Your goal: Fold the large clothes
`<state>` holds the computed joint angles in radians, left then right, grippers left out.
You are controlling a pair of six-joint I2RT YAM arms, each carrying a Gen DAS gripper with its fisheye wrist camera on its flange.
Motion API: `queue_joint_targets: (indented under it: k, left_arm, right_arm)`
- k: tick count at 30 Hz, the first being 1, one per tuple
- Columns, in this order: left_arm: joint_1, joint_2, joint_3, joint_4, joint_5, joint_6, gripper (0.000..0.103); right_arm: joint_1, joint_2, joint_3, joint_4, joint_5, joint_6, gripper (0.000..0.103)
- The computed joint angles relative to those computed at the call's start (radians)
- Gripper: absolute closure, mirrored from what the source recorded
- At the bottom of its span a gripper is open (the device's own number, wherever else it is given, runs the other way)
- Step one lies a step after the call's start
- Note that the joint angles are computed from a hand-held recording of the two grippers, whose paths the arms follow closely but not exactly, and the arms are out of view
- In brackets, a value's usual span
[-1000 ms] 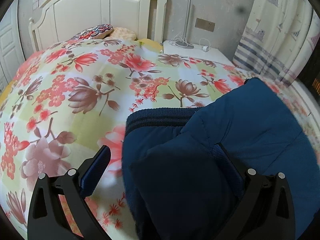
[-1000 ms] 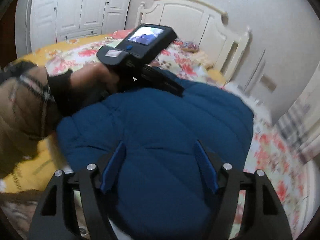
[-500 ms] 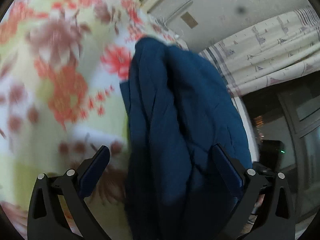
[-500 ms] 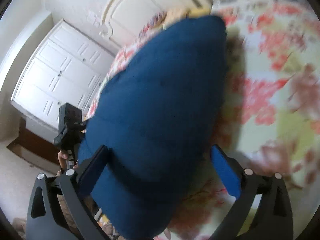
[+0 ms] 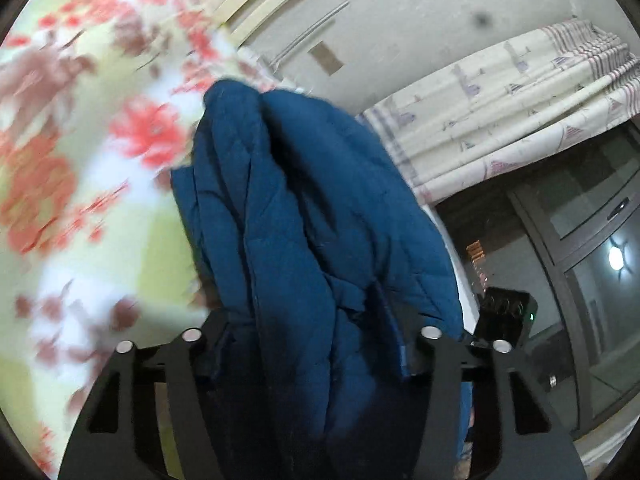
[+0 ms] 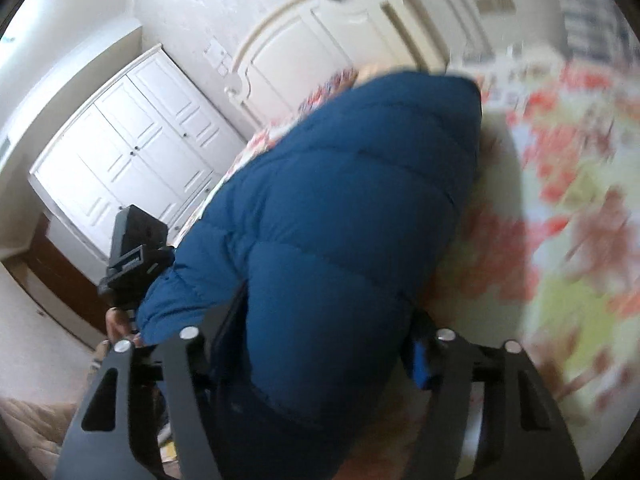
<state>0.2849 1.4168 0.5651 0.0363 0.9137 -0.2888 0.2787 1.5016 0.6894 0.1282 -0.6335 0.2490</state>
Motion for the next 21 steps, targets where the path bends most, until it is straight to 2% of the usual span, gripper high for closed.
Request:
queue_joint_targets:
  k: [3, 7, 9, 11, 12, 13, 14, 16, 18, 20, 21]
  left_arm:
    - [-0.121, 0.060, 0.062, 0.142, -0.075, -0.135, 0.059]
    - [-0.271, 0.234, 0.267, 0.209, -0.177, -0.235, 0.059]
    - [-0.325, 0.338, 0.386, 0.214, -0.229, -0.257, 0.059]
    - [-0.383, 0.485, 0.552, 0.170, -0.314, -0.265, 0.059]
    - [-0.402, 0.556, 0.637, 0.110, -0.349, -0.266, 0.060]
    - [-0.417, 0.604, 0.686, 0.073, -0.387, -0.265, 0.059]
    - [-0.426, 0.625, 0.685, 0.113, -0.399, -0.275, 0.058]
    - [-0.426, 0.619, 0.656, 0.158, -0.401, -0.305, 0.058]
    - [-0.417, 0.601, 0.645, 0.142, -0.395, -0.285, 0.058]
    - [-0.402, 0.562, 0.602, 0.144, -0.416, -0.259, 0.058]
    - [-0.393, 0.541, 0.580, 0.148, -0.431, -0.250, 0.058]
  right_arm:
    - [-0.089, -0.028, 0.041, -0.033, -0.003, -0.046, 0.042]
    - [-0.254, 0.060, 0.223, -0.163, -0.067, -0.122, 0.042]
    - [-0.320, 0.156, 0.336, -0.218, -0.097, -0.157, 0.042]
    - [-0.375, 0.320, 0.508, -0.311, -0.101, -0.187, 0.040]
    - [-0.386, 0.390, 0.580, -0.367, -0.074, -0.190, 0.037]
    - [-0.386, 0.429, 0.619, -0.404, -0.035, -0.191, 0.027]
    - [-0.397, 0.464, 0.641, -0.411, -0.015, -0.173, 0.024]
    - [-0.405, 0.433, 0.598, -0.383, -0.021, -0.140, 0.021]
    - [-0.353, 0.305, 0.512, -0.355, 0.155, -0.122, 0.021]
    - [-0.288, 0.144, 0.390, -0.247, 0.260, -0.129, 0.020]
    - [-0.257, 0.090, 0.334, -0.193, 0.268, -0.133, 0.017]
